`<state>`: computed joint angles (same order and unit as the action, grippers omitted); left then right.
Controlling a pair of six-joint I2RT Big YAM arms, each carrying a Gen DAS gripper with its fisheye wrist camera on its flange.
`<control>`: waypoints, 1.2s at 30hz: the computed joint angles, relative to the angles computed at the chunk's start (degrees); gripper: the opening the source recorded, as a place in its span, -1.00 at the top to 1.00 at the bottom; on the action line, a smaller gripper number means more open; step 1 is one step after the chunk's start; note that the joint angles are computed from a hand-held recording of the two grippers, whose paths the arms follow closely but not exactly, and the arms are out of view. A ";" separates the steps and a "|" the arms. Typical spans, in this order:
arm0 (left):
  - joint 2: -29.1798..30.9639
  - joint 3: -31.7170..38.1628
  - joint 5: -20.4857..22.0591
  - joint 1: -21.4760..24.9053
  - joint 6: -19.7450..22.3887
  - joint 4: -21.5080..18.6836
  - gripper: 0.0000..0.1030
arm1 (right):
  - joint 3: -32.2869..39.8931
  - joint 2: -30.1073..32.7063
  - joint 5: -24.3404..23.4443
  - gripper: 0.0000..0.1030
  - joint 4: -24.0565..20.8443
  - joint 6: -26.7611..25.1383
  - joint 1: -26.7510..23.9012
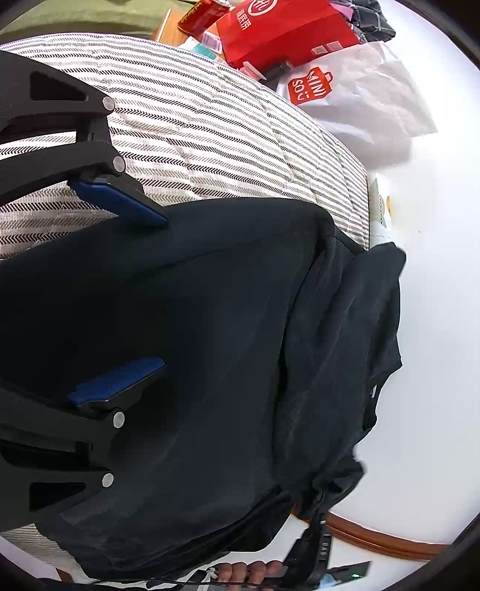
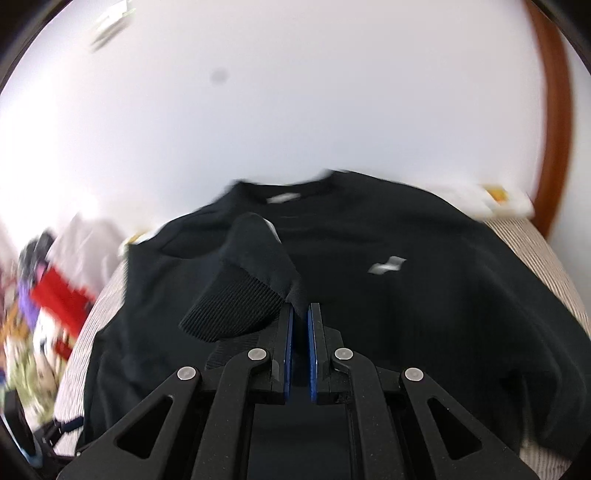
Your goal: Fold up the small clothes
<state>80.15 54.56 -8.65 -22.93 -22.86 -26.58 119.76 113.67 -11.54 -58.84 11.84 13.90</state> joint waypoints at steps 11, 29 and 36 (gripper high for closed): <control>-1.89 -0.94 0.13 -0.56 -0.81 -3.41 -0.47 | -13.77 -8.36 6.89 0.48 -2.23 -4.31 -4.58; -12.61 -10.60 -6.79 -7.77 -7.33 -4.29 0.79 | -46.96 -35.58 4.08 -0.13 -2.02 -10.53 -10.98; -19.34 -14.59 -3.30 -6.60 -11.89 -4.27 0.89 | -48.00 -37.41 3.60 0.84 -1.37 -8.82 -11.45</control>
<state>60.82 39.97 -11.95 -29.53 -34.76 -30.85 71.76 76.26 -7.94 -60.21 3.02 2.45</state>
